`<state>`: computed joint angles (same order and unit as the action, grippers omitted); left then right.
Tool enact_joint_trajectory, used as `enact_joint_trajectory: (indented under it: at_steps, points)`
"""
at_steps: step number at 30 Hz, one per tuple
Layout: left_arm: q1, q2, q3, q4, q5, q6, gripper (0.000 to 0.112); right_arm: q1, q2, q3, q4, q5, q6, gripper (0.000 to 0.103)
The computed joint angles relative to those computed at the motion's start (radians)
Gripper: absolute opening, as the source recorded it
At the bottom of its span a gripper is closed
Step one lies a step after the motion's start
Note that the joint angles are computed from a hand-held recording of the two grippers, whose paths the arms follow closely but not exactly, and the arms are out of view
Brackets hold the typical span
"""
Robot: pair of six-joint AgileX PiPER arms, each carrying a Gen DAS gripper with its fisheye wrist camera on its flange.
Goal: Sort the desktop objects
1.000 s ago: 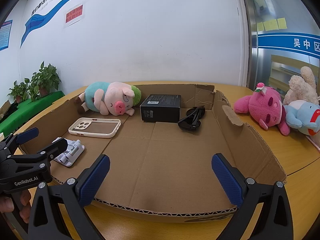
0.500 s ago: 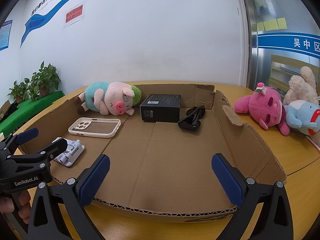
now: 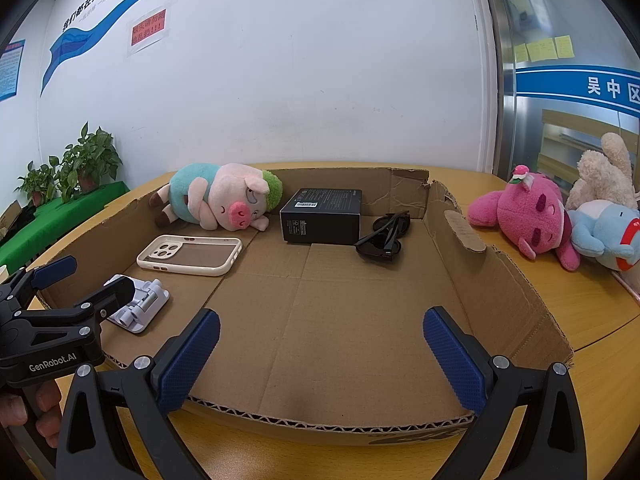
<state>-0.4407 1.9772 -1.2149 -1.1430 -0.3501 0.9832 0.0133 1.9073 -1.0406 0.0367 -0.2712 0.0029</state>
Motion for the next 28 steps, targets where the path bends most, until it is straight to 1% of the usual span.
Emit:
enact_joint_trajectory:
  at_steps: [28]
  points:
    - [0.000,0.001,-0.002,-0.005,0.001,0.005,0.103,0.001,0.000,0.000,0.001,0.000,-0.001,0.103]
